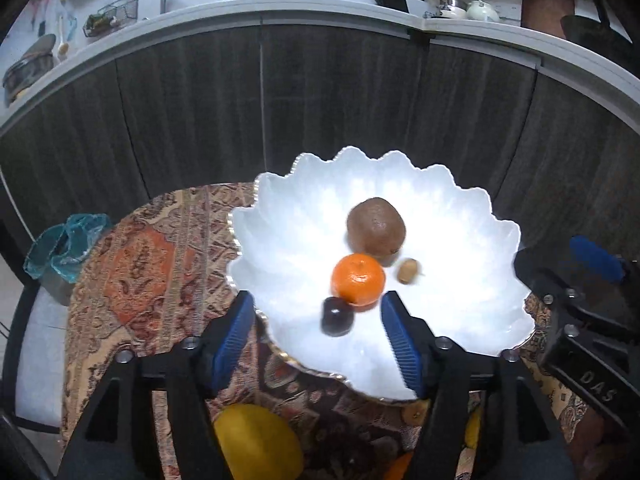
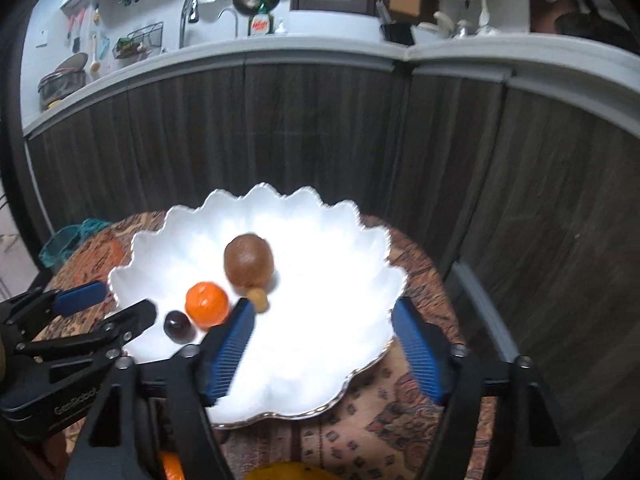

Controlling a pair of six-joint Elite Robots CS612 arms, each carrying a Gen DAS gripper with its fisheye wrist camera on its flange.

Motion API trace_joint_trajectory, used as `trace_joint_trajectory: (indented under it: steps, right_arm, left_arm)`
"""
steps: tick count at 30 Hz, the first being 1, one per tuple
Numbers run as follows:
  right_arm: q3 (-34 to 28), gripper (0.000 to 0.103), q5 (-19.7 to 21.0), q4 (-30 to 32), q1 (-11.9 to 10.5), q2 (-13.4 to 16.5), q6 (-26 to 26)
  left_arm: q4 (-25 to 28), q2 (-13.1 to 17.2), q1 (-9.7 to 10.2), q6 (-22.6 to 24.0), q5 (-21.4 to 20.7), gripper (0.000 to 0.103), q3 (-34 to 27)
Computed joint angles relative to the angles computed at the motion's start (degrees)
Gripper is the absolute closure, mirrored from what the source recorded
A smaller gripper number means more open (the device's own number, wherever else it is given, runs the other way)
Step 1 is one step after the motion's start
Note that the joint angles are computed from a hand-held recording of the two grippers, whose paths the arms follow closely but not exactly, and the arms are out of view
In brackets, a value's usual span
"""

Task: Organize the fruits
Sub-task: 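Lift both fruits over the white bowl and open both grippers, then withdraw both grippers from the bowl toward the mango and apple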

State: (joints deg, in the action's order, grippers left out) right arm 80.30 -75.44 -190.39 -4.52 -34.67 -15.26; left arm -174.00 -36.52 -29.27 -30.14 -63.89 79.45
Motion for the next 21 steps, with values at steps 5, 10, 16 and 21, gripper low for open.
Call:
trace_joint_trajectory:
  steps: [5, 10, 16, 21]
  right_arm:
    - [1.2, 0.015, -1.6, -2.8, 0.1, -0.7, 0.5]
    - [2.7, 0.015, -0.3, -3.5, -0.1, -1.8, 0.8]
    - [5.5, 0.015, 0.7, -6.0, -0.4, -3.2, 1.3]
    - [7.4, 0.015, 2.1, -6.8, -0.9, -4.2, 1.9]
  left_arm:
    - [-0.1, -1.5, -0.91, -1.8, 5.3, 0.01, 2.0]
    - [-0.2, -3.0, -1.58, -3.1, 8.0, 0.004, 4.1]
    - [-1.1, -4.5, -2.49, -4.4, 10.2, 0.001, 6.6]
    - [-1.0, -5.4, -3.16, -5.9, 10.5, 0.001, 8.4]
